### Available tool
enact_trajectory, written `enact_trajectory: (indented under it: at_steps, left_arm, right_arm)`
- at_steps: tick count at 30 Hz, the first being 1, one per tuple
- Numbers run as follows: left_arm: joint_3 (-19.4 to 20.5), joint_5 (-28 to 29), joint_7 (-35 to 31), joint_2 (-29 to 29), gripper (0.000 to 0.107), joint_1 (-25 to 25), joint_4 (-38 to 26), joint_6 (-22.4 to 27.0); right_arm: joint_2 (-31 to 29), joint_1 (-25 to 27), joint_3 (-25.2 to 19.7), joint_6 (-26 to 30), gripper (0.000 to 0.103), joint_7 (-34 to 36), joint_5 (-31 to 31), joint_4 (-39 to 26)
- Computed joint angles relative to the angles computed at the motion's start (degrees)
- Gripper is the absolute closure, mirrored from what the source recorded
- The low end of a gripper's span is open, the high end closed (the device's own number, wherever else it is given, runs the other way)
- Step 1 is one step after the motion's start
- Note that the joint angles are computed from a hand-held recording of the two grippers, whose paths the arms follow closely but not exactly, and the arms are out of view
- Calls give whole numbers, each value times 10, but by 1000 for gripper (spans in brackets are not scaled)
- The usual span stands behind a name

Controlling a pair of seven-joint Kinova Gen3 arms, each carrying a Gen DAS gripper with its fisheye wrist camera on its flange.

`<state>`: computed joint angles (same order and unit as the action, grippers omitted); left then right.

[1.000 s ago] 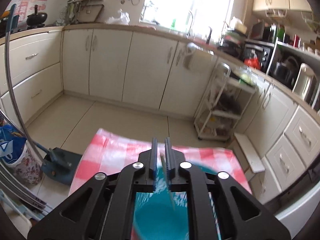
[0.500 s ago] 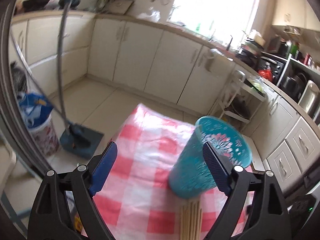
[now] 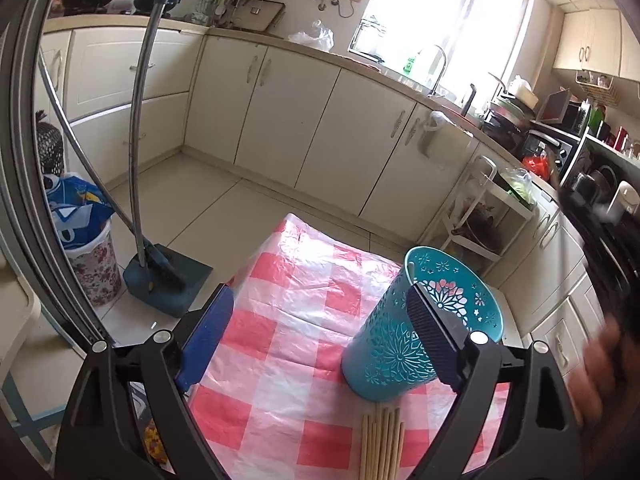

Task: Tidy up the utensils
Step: 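Lift the chopstick over the teal basket and open the right gripper, then return the right gripper to the chopstick bundle and grasp another stick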

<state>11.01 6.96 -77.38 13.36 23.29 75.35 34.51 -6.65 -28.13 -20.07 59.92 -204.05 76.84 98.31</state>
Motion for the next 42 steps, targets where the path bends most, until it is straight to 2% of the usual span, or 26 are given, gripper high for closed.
enact_trajectory:
  at_steps: [3,7,12,14,19,25,28,31,35,37,42]
  left_arm:
    - [-3,-8,5,-1,21,4,-1,-2]
    - [1,1,-1,0,20,-3,-3,1]
    - [2,14,-8,1,20,-8,-6,8]
    - [1,15,-6,2,20,-8,-5,9]
    - [-4,2,7,3,19,1,-7,17]
    - [-9,-33,20,3,17,19,-9,23]
    - [-10,-46,26,2,15,24,-10,26]
    - [-11,-58,32,1,15,30,-8,28]
    - [-15,-87,41,-6,14,44,3,21]
    - [-15,-104,44,-9,14,51,10,19]
    - [-20,-154,58,-18,13,70,28,10]
  right_arm:
    - [48,-1,13,37,97,15,-4,-31]
    - [76,-22,42,45,97,57,-44,-43]
    - [76,-48,52,52,96,98,-80,-35]
    - [75,-50,55,46,91,112,-91,-36]
    - [55,-63,40,65,91,109,-93,-24]
    - [26,-98,-18,147,84,63,-88,0]
    - [27,-125,-51,203,81,24,-116,14]
    - [46,-156,-64,240,77,-5,-158,23]
    - [60,-186,-51,236,77,-73,-211,56]
    - [57,-188,-39,211,77,-98,-231,69]
    - [68,-191,-28,197,77,-86,-230,65]
